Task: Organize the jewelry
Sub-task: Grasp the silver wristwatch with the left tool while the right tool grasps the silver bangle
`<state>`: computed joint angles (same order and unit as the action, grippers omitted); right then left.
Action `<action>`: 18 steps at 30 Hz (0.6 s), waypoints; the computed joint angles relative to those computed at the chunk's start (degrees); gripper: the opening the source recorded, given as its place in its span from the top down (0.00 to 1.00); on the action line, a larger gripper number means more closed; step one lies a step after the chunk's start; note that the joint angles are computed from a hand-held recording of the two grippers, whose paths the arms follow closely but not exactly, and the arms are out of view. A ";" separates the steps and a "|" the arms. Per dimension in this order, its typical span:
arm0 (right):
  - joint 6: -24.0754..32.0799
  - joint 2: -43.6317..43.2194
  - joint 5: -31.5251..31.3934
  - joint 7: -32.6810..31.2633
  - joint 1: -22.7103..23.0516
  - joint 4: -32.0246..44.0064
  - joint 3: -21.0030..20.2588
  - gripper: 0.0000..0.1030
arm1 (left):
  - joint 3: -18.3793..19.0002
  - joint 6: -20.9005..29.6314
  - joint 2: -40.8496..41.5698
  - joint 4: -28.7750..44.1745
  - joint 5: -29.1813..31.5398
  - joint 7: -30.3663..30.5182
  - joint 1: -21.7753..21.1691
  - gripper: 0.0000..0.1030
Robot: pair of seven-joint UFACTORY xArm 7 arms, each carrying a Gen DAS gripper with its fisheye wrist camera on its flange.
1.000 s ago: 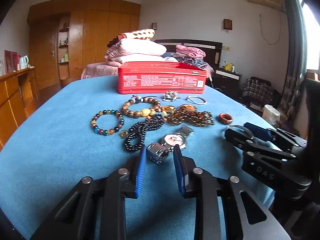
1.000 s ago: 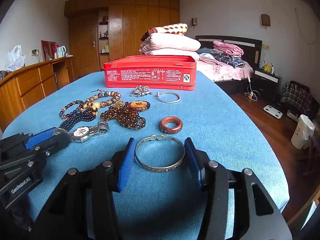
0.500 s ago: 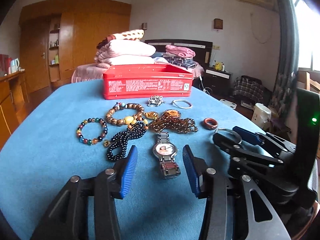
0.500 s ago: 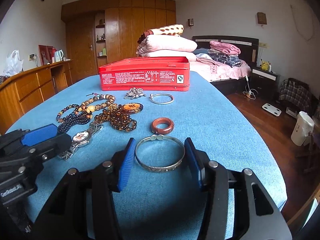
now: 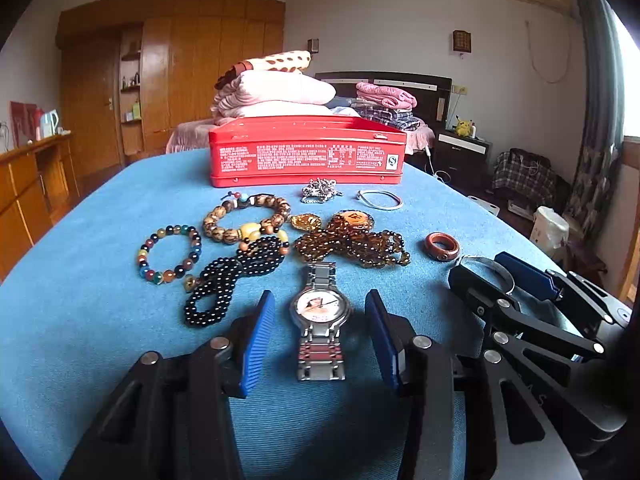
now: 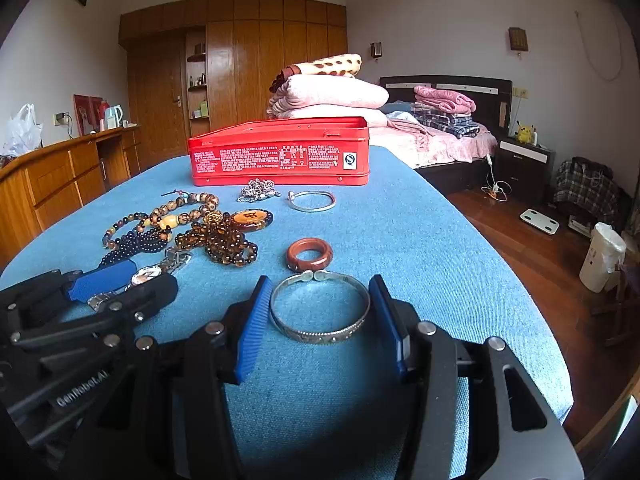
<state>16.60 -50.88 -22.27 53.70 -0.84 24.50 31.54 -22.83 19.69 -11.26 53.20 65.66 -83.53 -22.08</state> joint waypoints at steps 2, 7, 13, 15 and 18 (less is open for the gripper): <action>-0.45 -0.16 -0.18 0.20 -0.27 -0.24 0.15 0.53 | -0.61 1.30 0.66 0.72 1.67 -1.70 0.10 0.56; -2.25 -0.15 -0.74 0.87 -1.93 -0.70 1.06 0.52 | -0.43 3.72 1.97 1.98 5.35 -4.73 -1.08 0.68; -3.35 -0.67 -1.05 0.77 -2.84 -1.17 1.82 0.54 | 1.18 3.26 2.03 1.67 9.42 -8.60 -2.50 0.69; -3.20 -1.00 -0.45 0.55 -2.09 -1.41 1.07 0.54 | 1.33 3.80 1.89 1.60 9.43 -8.45 -2.98 0.69; -2.19 -2.47 -0.09 0.26 -1.53 -1.50 0.69 0.54 | 1.91 2.73 0.65 0.63 9.02 -9.56 -2.95 0.69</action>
